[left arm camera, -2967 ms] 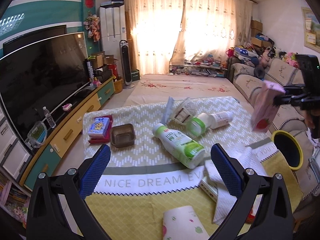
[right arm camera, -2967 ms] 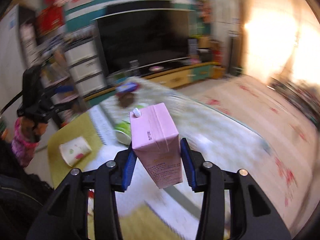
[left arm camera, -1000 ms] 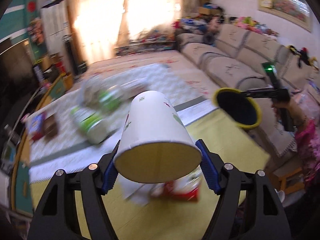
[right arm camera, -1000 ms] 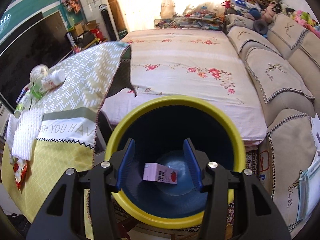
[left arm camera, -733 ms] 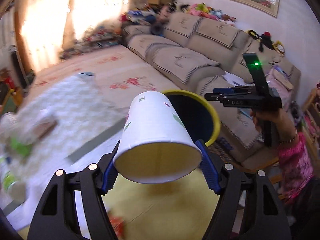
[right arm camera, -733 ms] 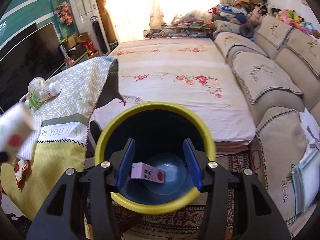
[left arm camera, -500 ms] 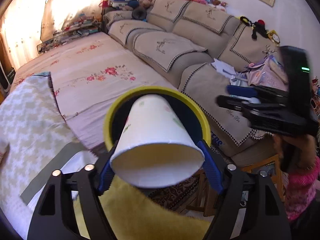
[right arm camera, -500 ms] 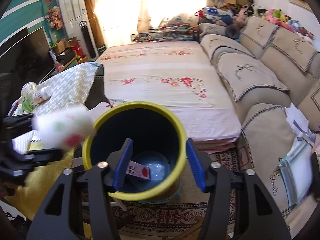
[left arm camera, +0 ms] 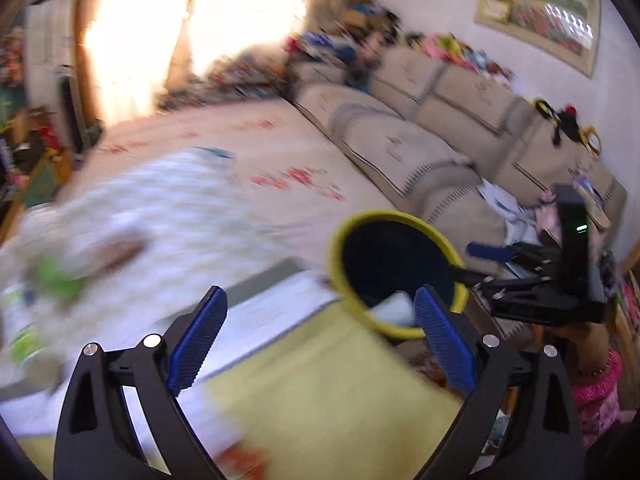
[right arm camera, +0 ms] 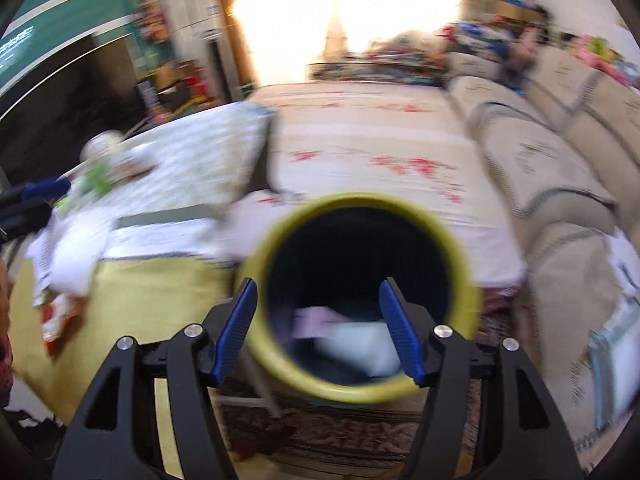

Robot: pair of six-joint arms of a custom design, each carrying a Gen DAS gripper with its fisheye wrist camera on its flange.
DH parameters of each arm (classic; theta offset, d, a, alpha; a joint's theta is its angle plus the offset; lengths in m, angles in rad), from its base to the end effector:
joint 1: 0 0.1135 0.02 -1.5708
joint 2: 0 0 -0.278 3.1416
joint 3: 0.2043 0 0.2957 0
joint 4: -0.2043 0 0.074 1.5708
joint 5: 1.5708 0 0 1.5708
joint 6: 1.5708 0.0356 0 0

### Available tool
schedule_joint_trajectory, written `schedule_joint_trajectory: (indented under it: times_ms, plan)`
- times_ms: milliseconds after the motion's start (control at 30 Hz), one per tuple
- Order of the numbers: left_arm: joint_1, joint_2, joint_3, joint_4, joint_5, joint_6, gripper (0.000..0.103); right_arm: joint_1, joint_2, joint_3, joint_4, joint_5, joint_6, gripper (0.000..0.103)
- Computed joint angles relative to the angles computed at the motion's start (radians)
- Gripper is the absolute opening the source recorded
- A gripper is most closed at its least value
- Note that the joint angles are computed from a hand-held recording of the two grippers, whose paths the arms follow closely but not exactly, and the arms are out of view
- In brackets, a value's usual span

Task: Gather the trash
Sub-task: 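Carry the paper cup to the yellow bin and release it with the left gripper, then grasp the white foam fruit net with the right gripper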

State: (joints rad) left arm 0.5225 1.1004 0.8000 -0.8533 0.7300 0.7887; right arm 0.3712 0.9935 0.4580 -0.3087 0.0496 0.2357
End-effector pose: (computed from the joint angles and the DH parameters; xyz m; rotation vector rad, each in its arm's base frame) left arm 0.2103 0.0937 0.2410 0.5000 2.3030 -0.4085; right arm 0.2063 0.0784 0.1684 -0.1413 2.4212 0.2181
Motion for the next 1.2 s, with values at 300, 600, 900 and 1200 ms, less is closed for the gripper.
schedule_joint_trajectory:
  times_ms: [300, 600, 900, 1200]
  plan:
    - [0.62, 0.291, 0.248, -0.128, 0.12, 0.367, 0.098, 0.364, 0.444, 0.254, 0.228, -0.05, 0.078, 0.061]
    - [0.765, 0.536, 0.391, -0.091, 0.127, 0.406, 0.098, 0.506, 0.63, 0.436, 0.213, -0.061, 0.117, 0.061]
    - [0.733, 0.499, 0.294, -0.049, 0.131, 0.411, 0.098, 0.589, 0.722, 0.53, 0.131, 0.096, 0.093, 0.064]
    - [0.731, 0.489, 0.267, -0.044, 0.122, 0.418, 0.098, 0.591, 0.717, 0.517, 0.143, 0.15, 0.074, 0.027]
